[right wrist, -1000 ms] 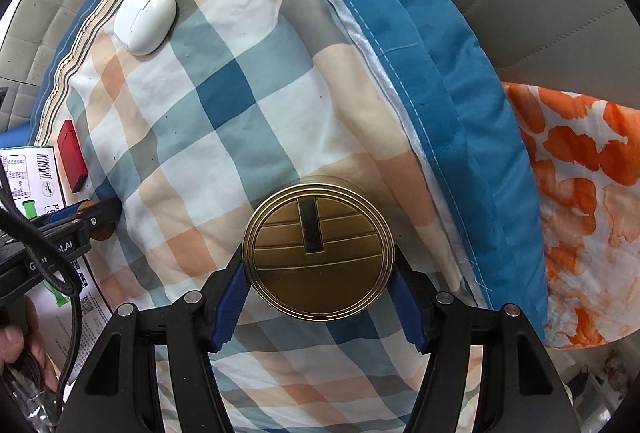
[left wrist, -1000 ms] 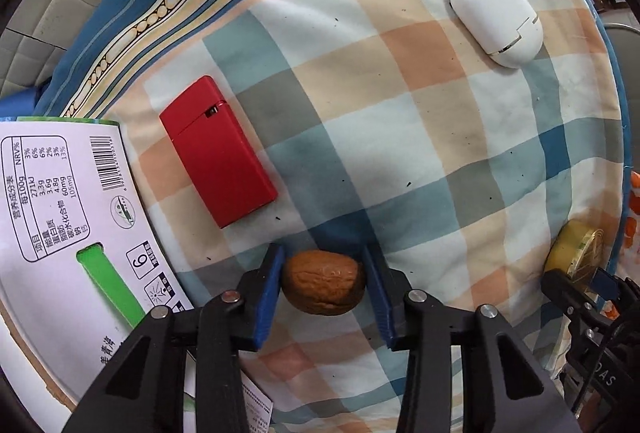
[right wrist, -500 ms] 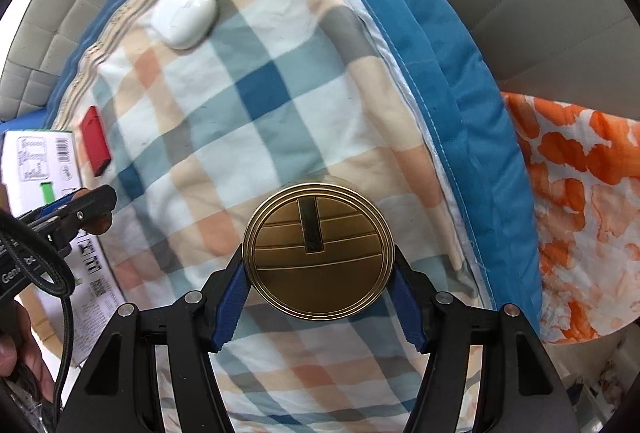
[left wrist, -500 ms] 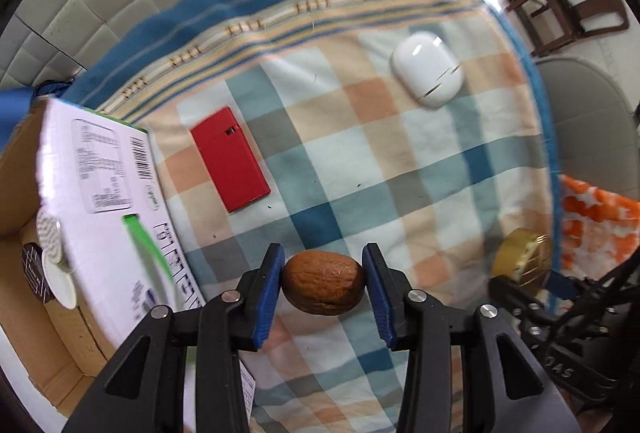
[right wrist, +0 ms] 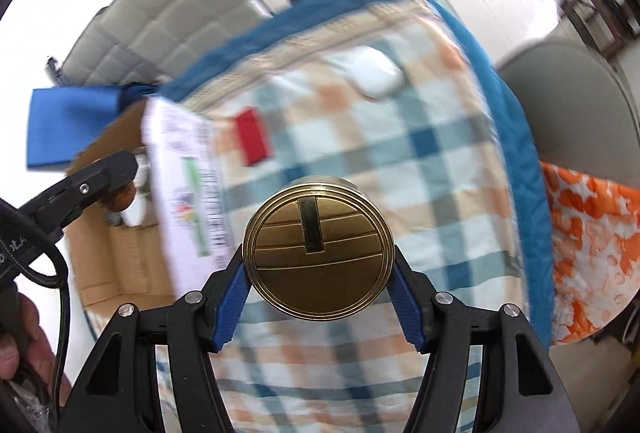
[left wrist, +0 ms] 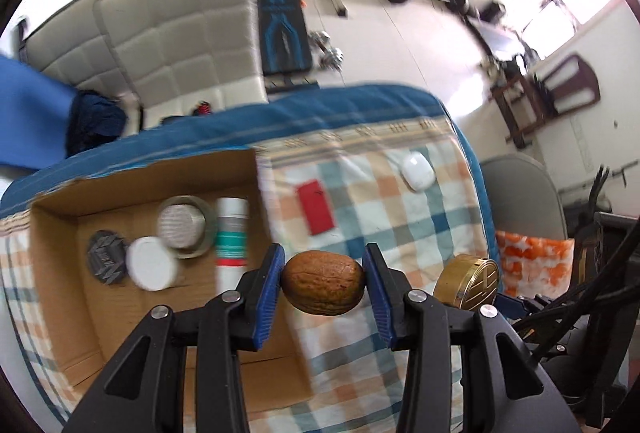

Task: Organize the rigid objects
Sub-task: 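Carry the gold tin and walnut over the box with both tools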

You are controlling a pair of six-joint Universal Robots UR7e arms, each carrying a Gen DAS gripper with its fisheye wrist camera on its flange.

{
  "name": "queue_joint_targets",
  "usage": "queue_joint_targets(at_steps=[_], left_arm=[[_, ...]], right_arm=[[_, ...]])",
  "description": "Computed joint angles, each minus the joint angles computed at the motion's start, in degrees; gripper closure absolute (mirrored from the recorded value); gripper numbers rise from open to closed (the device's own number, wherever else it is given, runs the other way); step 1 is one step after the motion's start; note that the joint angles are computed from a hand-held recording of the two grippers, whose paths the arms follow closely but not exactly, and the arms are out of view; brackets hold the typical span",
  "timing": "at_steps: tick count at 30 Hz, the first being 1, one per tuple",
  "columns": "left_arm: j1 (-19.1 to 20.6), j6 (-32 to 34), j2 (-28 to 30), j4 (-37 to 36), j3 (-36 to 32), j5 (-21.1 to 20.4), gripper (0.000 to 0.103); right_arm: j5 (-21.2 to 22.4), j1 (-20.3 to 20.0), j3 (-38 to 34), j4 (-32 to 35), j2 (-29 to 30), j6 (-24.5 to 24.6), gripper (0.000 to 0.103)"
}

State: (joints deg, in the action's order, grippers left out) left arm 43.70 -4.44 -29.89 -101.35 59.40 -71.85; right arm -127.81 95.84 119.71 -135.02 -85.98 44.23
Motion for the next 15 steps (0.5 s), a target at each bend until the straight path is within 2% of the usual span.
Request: queue_joint_targets(at_steps=[4,8,15], left_arm=[[2.6,-0.5,-3.6,-1.3,0.5,2.0,0.065],[5.6,-1.6,-6.2,-1.7,1.0,3.9,0.065],[12.1,-4.9,-7.5,1.0,0.8,6.0,0.065]], right_arm=[[-0.3,5.0,-5.2,0.2,5.6,-0.2,0.036],[0.7,8.4,-11.9,-0.3,13.9,-1.6,0.036],[3.7,9.4,-22.7,0.2,27.7,-3.3,0.036]])
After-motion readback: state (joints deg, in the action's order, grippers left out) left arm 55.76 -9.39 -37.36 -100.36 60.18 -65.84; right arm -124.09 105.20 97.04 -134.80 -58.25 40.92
